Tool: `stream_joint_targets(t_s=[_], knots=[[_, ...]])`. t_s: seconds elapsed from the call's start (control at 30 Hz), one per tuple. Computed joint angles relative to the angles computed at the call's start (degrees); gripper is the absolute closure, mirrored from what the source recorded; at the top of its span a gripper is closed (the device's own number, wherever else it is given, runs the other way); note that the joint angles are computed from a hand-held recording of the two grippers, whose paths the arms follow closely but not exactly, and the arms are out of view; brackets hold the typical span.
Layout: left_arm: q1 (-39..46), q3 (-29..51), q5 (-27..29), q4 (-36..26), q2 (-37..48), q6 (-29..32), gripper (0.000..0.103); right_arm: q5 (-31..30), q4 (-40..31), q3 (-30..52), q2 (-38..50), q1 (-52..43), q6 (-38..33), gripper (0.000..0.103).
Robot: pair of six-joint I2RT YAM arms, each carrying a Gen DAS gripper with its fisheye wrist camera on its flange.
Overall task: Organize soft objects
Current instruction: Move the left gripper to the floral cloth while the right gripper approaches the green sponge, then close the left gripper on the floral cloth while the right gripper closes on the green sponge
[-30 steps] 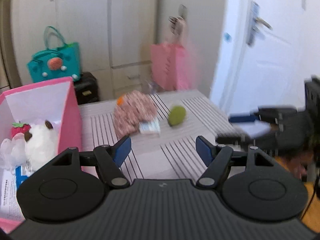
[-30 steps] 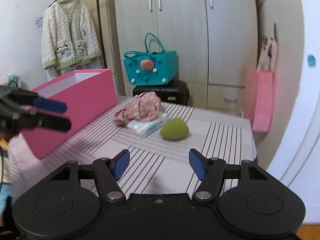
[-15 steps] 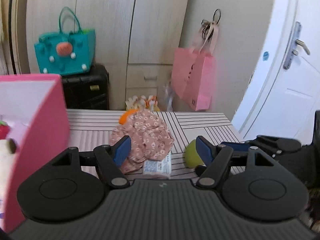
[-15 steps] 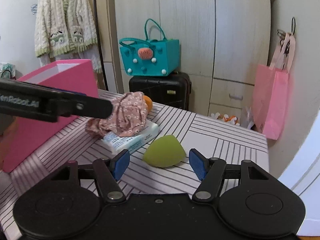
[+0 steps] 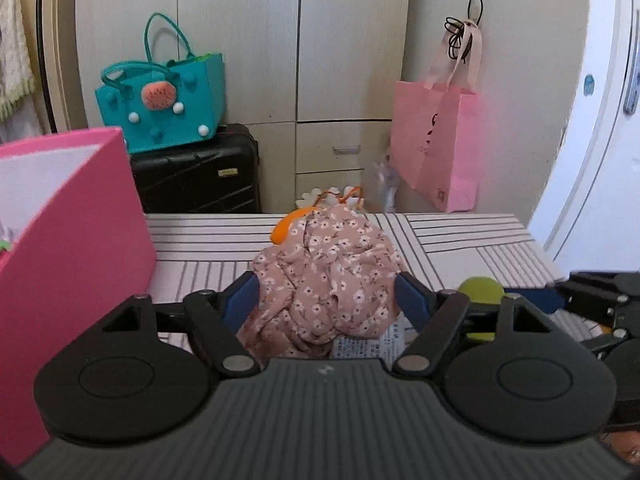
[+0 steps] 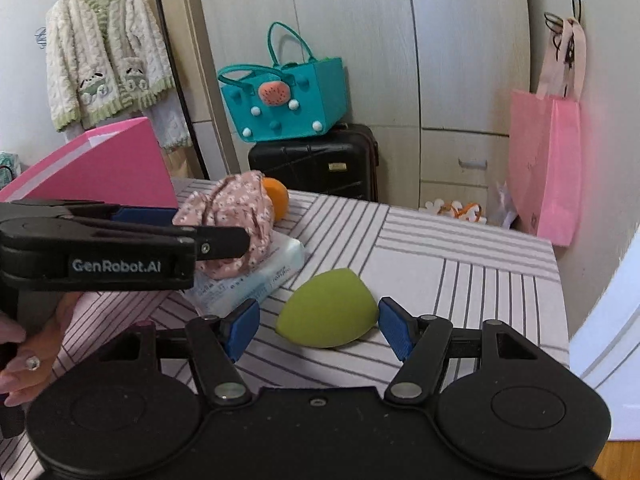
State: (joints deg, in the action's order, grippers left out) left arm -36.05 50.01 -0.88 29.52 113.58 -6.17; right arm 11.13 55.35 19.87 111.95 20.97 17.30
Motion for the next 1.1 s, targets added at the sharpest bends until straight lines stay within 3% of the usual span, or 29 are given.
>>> stream_joint_targets(t_s=[0.13,0.17,0.33,0.43,0.5,0.6,1.1], knots=[[1.0,0.7,1.5,1.4,1.6,-2.1,0.027,-0.9,1.3,-0.9,0.2,-0.5,0.4,0.039],[1.1,0.9,1.5,1.7,2.1,-2.7,0.027,0.0,1.9,-1.1,0.4,-0.3,0.4,0.046],[1.0,0.9,2.9,1.7,3.0,-2.4,0.034,0.1,5.3,-1.7,1.8,-0.4,1.6,0.049],[0.8,0.3,1.9,2.8,3.1,-2.1,0.050,2.2,4.9,-1.7,1.7,1.1,0.5,0.049],[1.1,0.1,2.4,2.7,2.8,-2.3,0.068,2.2,5.3,-2.1,1.6,1.6,0.7,0.049],[1.5,-0.9,3.5,3.4,2.0,-2.6,0.080,3.5,6.6,-3.1,1.8,2.8,1.3,0.049],[3.1,-14.7,7.0,12.4,-5.8,-6.3,0.086,7.2,4.7,-6.7,-2.5,6.7,5.9,0.049]])
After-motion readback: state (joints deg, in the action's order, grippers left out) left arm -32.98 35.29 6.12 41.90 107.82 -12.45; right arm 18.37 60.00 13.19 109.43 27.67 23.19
